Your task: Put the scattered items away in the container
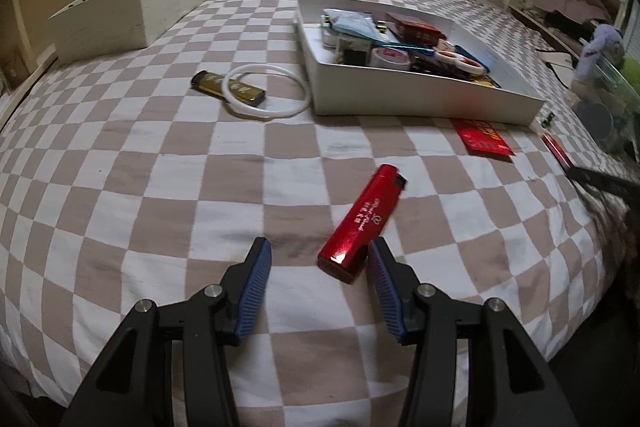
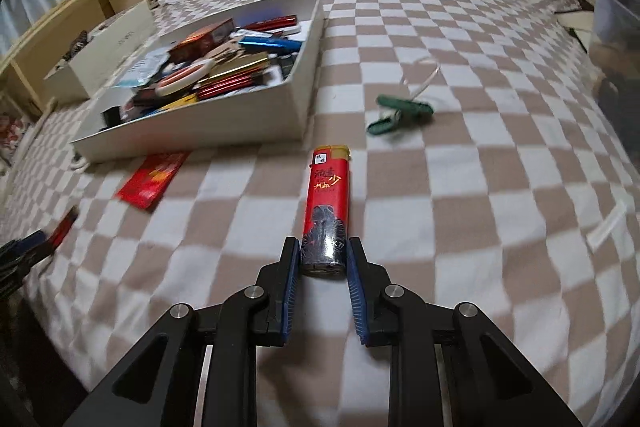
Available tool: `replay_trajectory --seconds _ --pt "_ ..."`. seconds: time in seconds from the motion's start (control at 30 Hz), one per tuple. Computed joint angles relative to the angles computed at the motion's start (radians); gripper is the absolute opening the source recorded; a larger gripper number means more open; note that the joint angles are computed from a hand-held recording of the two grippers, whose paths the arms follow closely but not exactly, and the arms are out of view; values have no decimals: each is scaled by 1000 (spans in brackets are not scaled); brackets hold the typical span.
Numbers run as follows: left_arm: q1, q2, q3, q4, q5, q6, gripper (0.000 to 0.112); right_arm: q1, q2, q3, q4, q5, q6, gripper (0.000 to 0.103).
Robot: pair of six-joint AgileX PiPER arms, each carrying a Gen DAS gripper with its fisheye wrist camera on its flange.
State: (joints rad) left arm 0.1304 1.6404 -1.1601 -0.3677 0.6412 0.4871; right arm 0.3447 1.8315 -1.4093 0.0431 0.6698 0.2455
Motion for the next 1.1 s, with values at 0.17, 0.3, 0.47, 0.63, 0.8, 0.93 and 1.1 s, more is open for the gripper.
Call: replay_trajectory --seconds 0.17,0.3,0.47,0.63,0.8,0.93,1.1 --pt "-6 1 -1 43 -16 -36 50 48 -48 35 74 21 -68 25" --pt "-7 3 -7 107 -30 -96 50 94 -51 16 119 68 -153 25" --pt "-2 34 -49 182 -37 -180 50 145 -23 -44 -38 168 -115 25" --pt "-1 72 -89 224 -43 -215 51 93 -22 -51 -43 195 -136 26" --pt "-10 113 -134 251 -48 -239 57 55 9 -89 -93 212 -125 26" --pt "-11 118 -137 223 -53 -199 78 23 53 -136 -91 221 -130 26" --pt "-14 97 -101 105 -64 -68 91 -1 126 -232 -81 241 -113 26"
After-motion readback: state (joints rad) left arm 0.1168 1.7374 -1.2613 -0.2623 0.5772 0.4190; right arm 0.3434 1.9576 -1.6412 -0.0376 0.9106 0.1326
